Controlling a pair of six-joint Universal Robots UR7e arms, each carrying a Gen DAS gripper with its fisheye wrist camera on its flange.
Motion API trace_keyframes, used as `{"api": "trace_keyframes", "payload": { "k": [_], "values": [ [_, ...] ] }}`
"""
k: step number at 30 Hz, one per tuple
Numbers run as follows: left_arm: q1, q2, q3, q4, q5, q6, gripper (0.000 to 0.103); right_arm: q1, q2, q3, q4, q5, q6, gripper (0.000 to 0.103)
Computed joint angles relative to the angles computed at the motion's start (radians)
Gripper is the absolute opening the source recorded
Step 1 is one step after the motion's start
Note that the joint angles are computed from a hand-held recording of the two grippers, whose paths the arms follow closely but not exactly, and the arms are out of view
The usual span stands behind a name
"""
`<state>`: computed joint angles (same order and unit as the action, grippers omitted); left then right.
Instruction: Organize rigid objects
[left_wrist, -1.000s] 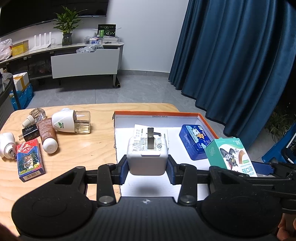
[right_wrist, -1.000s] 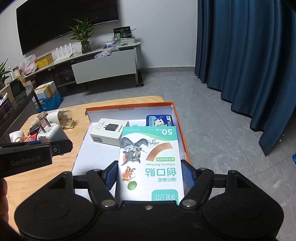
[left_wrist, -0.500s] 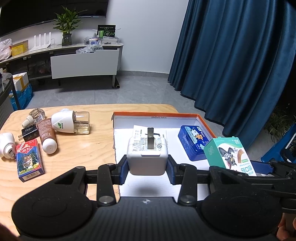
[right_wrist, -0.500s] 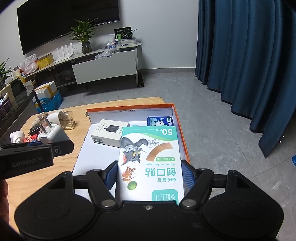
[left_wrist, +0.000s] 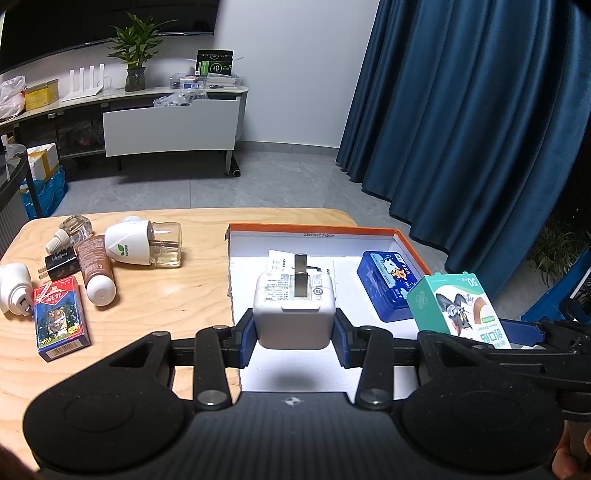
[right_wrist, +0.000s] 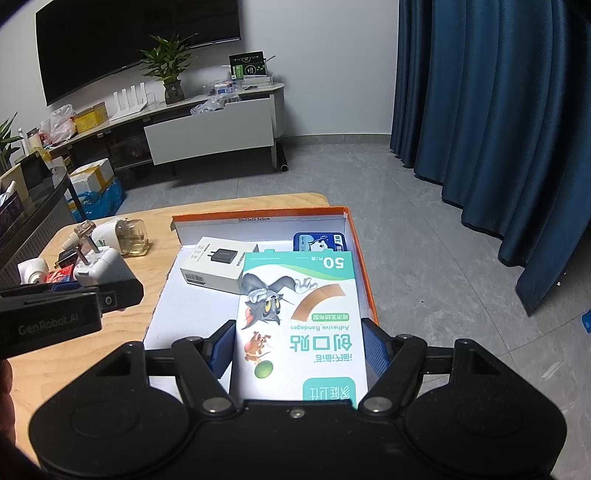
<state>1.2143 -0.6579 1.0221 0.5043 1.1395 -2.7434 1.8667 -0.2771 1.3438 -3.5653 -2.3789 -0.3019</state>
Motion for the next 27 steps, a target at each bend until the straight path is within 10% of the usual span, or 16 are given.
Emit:
{"api": "trace_keyframes", "payload": {
  "k": [27],
  "values": [
    [0.001, 0.001, -0.002, 0.003, -0.004, -0.003, 0.042, -0.003, 0.011, -0.016, 0.032, -0.003, 0.007, 0.084]
  ]
}}
